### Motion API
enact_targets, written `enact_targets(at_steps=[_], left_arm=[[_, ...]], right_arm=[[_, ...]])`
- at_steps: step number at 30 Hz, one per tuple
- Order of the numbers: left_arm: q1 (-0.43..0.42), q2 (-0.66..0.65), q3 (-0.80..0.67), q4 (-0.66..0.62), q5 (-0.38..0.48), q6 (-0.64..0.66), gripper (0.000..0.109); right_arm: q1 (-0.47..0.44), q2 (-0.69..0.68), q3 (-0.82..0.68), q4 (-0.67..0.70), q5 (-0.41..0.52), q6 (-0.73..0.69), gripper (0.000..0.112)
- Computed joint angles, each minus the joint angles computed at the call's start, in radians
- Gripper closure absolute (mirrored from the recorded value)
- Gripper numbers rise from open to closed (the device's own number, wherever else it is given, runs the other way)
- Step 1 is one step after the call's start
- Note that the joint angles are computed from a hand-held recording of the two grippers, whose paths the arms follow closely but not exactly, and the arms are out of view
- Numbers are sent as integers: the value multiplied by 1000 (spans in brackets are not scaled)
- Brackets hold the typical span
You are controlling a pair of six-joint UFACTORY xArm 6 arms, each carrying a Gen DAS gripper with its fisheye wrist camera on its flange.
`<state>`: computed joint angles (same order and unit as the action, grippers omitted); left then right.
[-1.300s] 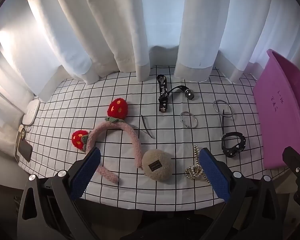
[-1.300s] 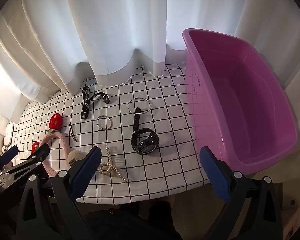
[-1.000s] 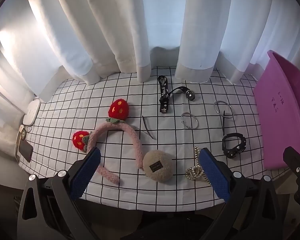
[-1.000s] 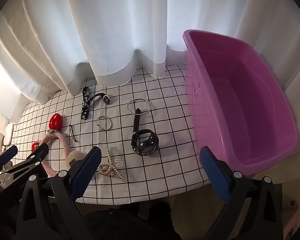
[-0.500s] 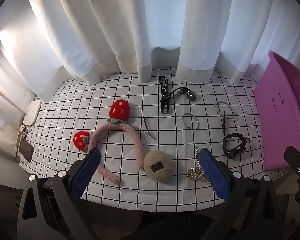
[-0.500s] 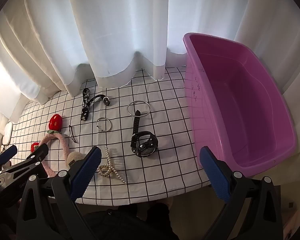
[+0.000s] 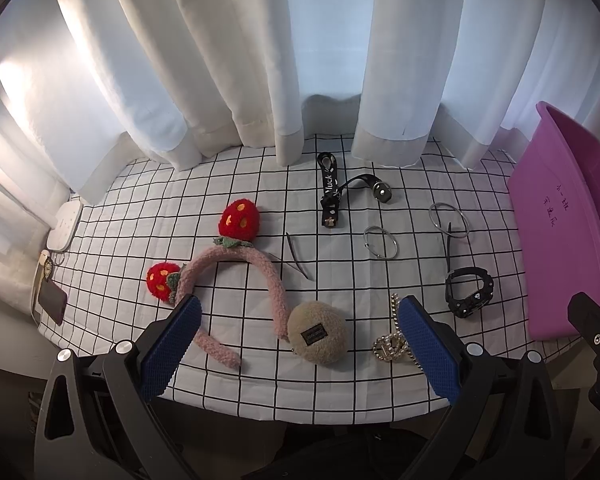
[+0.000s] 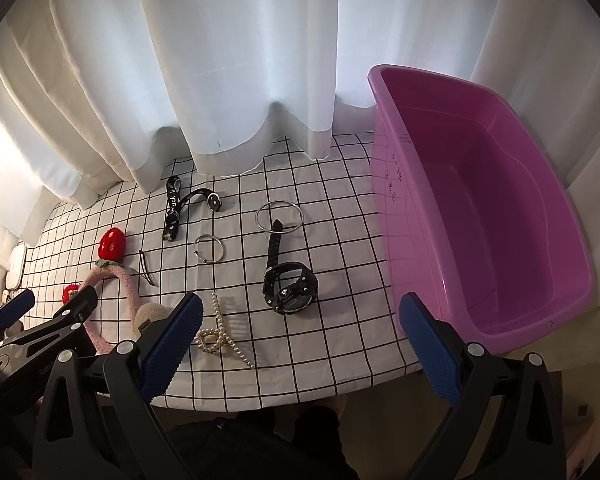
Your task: Organize jewelry
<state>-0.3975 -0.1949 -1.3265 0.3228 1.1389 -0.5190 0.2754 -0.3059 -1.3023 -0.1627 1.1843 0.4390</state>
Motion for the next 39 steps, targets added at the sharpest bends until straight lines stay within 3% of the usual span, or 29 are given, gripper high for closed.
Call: enact_targets(at_steps=[39], left_arm=[[4, -5, 6, -2, -4, 1, 12]], right_arm=[[11, -10, 9, -10, -8, 9, 18]])
